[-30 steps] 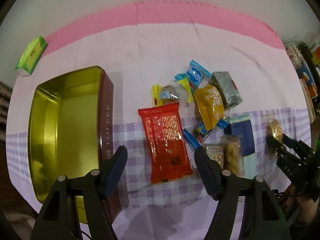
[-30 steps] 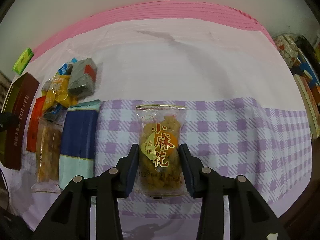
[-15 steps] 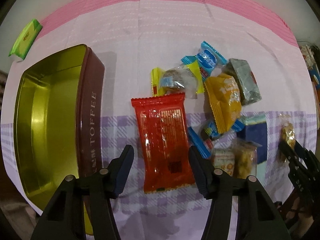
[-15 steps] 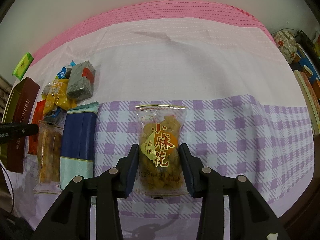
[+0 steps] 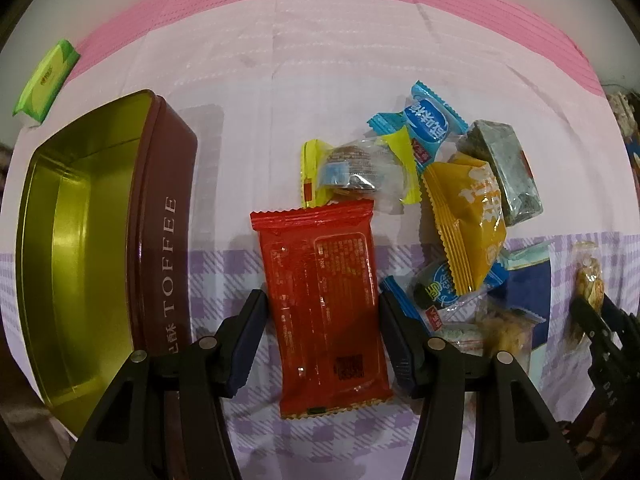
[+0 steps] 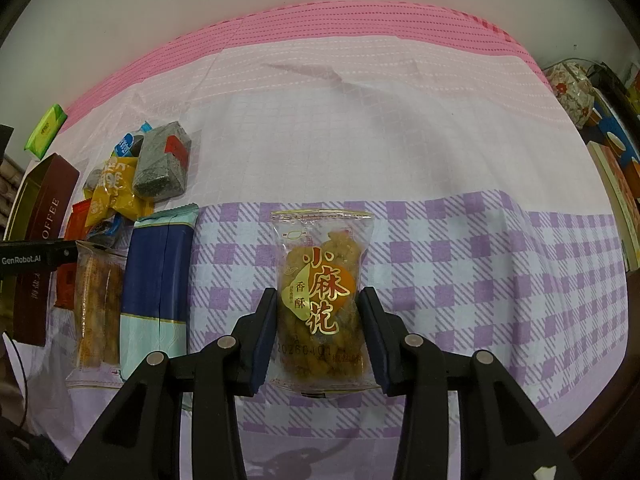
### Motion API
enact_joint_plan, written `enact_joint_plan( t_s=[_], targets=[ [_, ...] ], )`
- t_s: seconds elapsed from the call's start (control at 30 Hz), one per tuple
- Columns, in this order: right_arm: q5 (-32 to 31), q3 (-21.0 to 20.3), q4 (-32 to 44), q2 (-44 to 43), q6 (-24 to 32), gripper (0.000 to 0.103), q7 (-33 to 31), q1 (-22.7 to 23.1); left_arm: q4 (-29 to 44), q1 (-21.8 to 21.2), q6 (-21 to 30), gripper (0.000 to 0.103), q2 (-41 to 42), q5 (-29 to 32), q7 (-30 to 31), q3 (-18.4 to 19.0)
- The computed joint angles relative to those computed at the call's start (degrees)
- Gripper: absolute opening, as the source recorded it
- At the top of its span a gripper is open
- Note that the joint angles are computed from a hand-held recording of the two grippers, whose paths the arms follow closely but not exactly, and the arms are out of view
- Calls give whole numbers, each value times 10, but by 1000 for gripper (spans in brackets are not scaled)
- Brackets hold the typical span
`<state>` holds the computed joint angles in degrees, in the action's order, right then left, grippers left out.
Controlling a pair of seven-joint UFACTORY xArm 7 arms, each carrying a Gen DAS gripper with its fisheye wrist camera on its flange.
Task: Organize snacks
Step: 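Grasp the red wrapped bar with the left tool and lift it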
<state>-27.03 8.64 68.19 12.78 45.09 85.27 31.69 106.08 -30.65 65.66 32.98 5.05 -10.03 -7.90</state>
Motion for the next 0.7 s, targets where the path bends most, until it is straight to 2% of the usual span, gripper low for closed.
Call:
enact_joint_plan(
  t_s=[0.17,0.7],
  targets=[
    [-2,0,1,1,0,39,2,1,-42,1,-23,46,-26,0,6,-5],
    [-8,-1,11,8,11,39,1,5,-177,32,-49,44,-153,-36,61,-27]
  ],
)
